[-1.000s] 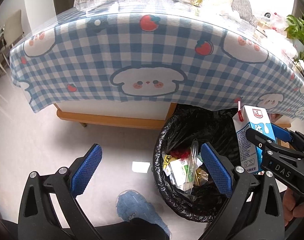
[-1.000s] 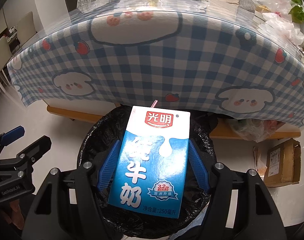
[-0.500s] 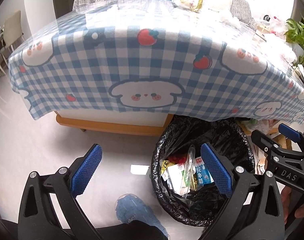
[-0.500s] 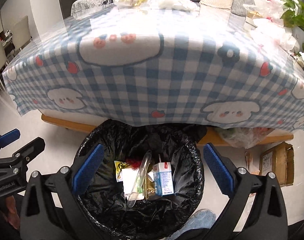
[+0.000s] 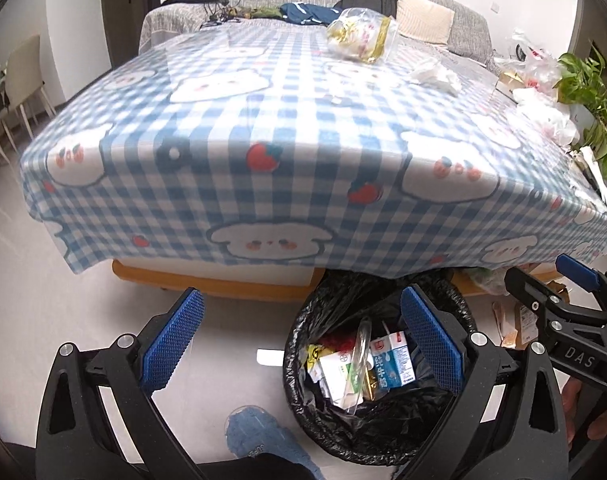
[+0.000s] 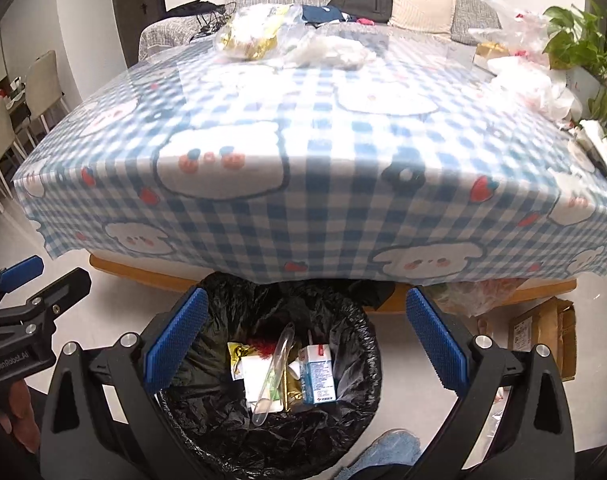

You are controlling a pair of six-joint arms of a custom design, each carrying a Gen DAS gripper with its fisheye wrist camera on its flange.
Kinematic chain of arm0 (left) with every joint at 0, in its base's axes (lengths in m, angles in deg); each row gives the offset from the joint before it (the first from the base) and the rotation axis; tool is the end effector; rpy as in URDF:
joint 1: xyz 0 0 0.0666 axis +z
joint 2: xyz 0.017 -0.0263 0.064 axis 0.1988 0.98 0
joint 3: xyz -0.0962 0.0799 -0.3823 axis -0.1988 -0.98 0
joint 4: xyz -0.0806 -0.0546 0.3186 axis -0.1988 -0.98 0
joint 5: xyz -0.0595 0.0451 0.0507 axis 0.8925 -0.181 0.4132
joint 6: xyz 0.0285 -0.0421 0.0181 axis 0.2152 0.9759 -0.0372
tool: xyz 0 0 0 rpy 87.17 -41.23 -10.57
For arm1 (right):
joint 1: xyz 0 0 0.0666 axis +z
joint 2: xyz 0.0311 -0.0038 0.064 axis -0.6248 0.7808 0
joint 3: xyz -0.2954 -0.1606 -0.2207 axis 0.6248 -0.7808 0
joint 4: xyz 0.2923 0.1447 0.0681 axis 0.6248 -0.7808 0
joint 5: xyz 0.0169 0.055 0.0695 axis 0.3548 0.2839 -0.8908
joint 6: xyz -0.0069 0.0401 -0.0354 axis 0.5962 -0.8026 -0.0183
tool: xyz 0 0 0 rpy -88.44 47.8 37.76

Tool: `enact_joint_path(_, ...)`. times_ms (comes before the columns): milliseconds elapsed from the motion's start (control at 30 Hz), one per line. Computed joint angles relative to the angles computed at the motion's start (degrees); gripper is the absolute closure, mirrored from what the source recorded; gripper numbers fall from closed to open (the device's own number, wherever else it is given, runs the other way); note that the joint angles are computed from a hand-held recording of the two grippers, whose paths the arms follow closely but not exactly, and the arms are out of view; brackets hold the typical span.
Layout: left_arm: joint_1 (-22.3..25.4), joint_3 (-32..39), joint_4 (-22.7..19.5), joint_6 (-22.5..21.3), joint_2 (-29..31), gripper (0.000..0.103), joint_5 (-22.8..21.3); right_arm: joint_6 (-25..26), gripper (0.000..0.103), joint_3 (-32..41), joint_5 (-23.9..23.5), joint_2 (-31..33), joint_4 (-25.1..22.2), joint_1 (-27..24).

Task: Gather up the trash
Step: 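Move both open tools back over the table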

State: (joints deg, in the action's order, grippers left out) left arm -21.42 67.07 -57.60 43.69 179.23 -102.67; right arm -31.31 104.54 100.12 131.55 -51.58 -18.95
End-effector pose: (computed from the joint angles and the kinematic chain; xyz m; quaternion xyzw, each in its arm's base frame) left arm 0.4323 -0.2690 0.3680 0.0110 0.9472 -0.0389 0.3181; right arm 0.4344 0.1470 0.3554 0.0062 0.9394 0.0034 0.3428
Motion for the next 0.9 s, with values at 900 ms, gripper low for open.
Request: enact_joint_path(900, 1.1, 15.9, -9.2, -3.3, 4.5, 0.006, 0.4, 0.7, 0.008, 8.6, -1.2, -1.4, -4.0, -3.7)
